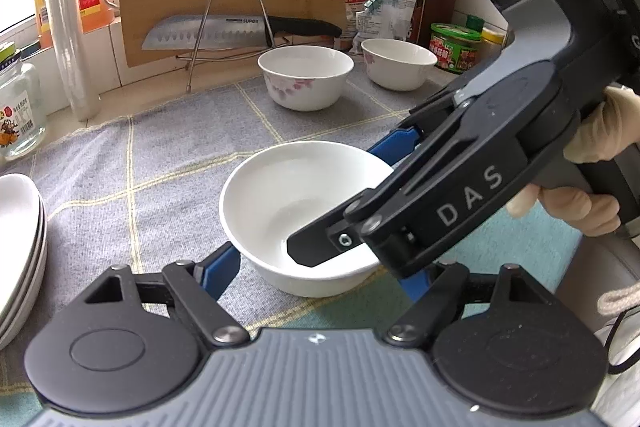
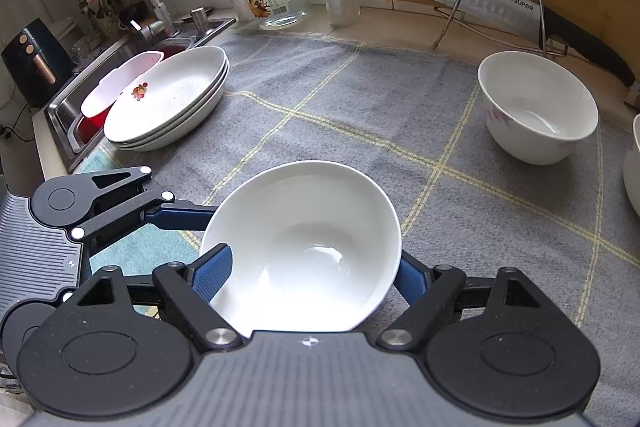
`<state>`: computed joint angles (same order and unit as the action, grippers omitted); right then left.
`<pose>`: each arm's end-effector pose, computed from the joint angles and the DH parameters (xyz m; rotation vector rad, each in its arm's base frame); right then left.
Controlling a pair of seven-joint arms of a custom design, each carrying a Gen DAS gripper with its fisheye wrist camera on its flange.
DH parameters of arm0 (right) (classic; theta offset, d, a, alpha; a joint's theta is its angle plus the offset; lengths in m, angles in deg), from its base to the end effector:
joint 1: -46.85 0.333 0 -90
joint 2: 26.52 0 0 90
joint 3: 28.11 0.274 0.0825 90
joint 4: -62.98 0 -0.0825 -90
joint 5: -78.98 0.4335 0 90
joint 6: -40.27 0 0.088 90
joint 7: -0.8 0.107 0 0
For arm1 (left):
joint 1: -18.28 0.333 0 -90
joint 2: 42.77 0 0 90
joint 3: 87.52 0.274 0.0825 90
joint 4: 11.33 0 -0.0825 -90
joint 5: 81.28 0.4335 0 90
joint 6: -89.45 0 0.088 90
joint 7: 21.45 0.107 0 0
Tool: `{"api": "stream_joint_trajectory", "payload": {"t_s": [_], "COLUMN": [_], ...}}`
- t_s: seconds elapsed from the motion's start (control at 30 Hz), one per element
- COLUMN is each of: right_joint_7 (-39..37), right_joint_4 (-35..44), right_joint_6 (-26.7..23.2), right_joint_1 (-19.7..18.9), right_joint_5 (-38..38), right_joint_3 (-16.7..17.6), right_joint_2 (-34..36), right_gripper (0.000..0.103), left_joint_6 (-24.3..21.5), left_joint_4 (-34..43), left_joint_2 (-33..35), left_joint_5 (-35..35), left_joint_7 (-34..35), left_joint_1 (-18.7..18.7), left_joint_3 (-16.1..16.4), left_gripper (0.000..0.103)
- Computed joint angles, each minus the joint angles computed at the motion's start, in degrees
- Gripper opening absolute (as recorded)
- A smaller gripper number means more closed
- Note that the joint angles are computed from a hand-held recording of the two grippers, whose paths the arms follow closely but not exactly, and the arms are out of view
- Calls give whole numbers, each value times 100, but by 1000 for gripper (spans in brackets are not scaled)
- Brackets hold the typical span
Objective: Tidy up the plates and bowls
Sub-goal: 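Lower the white bowl onto the towel and open the right gripper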
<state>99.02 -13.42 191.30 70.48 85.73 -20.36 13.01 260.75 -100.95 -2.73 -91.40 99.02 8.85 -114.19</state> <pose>0.6950 0.3908 0.3427 -1.9927 1.5302 -0.1515 0.6601 -0.3869 0.2940 -1.0249 2.4481 -1.1167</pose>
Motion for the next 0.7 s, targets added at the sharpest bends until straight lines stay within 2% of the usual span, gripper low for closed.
{"api": "stream_joint_trajectory", "payload": {"t_s": [0.07, 0.1, 0.17, 0.27, 0.37, 0.53, 0.6, 0.7], "right_joint_7": [-53, -62, 6, 66, 177, 490, 871, 1636], "right_joint_4": [-4, -12, -77, -98, -208, -748, -918, -1059], "right_joint_6": [22, 54, 163, 184, 229, 716, 874, 929], "right_joint_1": [-49, -49, 16, 86, 176, 264, 429, 738], "right_joint_5": [75, 87, 15, -132, -371, -804, -1189, -2003], "right_joint_3": [57, 58, -17, -106, -244, -510, -813, -1351], "right_joint_2": [7, 6, -37, -68, -178, -599, -735, -841], "right_gripper": [94, 101, 103, 103, 103, 103, 103, 103], "left_joint_6": [-39, -55, -70, -117, -260, -145, -75, -218], "left_joint_4": [22, 27, 7, -134, -312, -389, -122, 640], "left_joint_2": [19, 15, -19, -93, -301, -652, -559, -137], "left_joint_5": [-9, 4, 39, -144, -375, -342, -162, 35], "left_joint_7": [20, 27, 9, 263, 511, 443, 227, -2], "left_joint_1": [24, 14, -32, 292, 554, 257, -26, -278], "left_joint_3": [-28, -11, 54, -279, -480, -15, 294, 473], "left_gripper": [83, 87, 88, 89, 91, 94, 95, 96]}}
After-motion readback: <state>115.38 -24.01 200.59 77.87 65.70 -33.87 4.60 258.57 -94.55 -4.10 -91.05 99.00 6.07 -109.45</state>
